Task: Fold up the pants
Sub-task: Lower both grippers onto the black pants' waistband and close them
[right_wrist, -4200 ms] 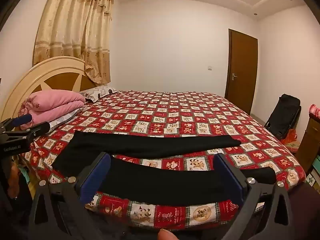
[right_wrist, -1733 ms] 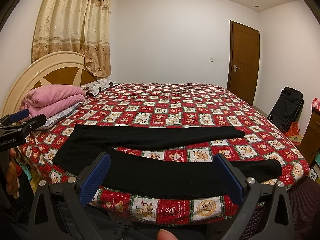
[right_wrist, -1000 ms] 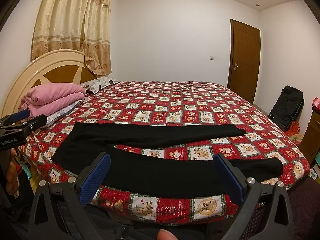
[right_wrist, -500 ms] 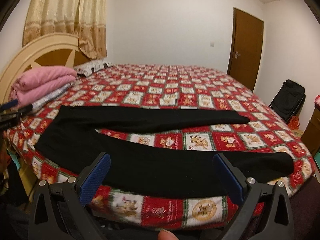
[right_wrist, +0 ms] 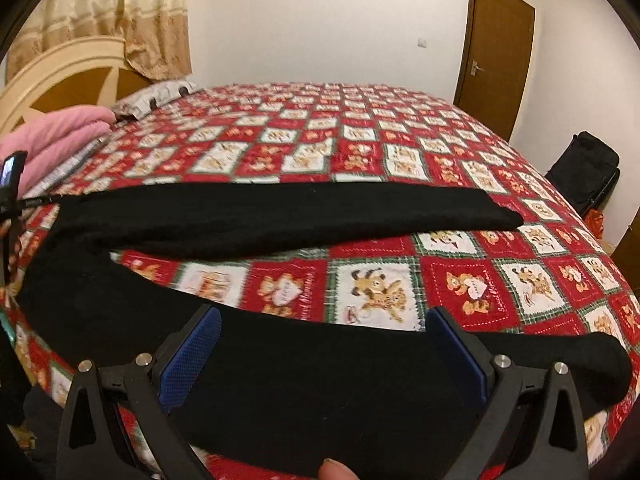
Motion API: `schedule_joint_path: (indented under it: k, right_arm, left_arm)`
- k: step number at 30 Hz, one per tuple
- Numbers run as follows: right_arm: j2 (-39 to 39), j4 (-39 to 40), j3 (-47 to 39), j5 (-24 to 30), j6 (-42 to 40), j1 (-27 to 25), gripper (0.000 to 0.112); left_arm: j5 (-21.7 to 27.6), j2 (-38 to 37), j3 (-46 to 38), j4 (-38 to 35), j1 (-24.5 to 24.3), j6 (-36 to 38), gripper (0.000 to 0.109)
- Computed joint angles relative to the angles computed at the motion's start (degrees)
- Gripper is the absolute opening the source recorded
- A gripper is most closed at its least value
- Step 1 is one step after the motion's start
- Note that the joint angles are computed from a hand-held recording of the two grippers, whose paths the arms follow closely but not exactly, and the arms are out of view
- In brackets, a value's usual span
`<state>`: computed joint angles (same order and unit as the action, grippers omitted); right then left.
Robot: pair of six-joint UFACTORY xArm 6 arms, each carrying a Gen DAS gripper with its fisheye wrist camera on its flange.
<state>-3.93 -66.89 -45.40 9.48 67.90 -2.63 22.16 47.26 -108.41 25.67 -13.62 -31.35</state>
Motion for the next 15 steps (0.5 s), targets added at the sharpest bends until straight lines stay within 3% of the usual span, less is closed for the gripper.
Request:
schedule_joint_path:
  k: [4, 6, 8, 11, 15]
  right_arm:
    - [3.9, 5.3, -2.0, -1.4, -5.8, -1.7, 0.102]
    - [5.2, 10.1, -2.3, -3.9, -10.6, -2.8, 0.102]
    - [6.2, 13.1, -3.1, -5.1, -13.5, -3.6, 0.102]
    - [7.7, 20.5, -5.0, -5.5, -20.4, -5.2, 0.101]
    - [10.4, 30.3, -8.9, -4.0, -28.6, -8.2, 0.083]
  left_arm:
    - [4.6, 7.8, -11.3, -13.0, -0.3, 13.9, 0.101]
    - [8.2, 12.2, -18.0, -17.8, -0.2, 18.9, 0.090]
    - [12.6, 16.3, -24.7, -24.6, 0.1, 24.0, 0.069]
    - [10.9, 17.0, -25.0, -26.0, 0.2, 26.2, 0.065]
    - [14.7, 20.0, -31.6, -27.3, 0.3, 27.8, 0.059]
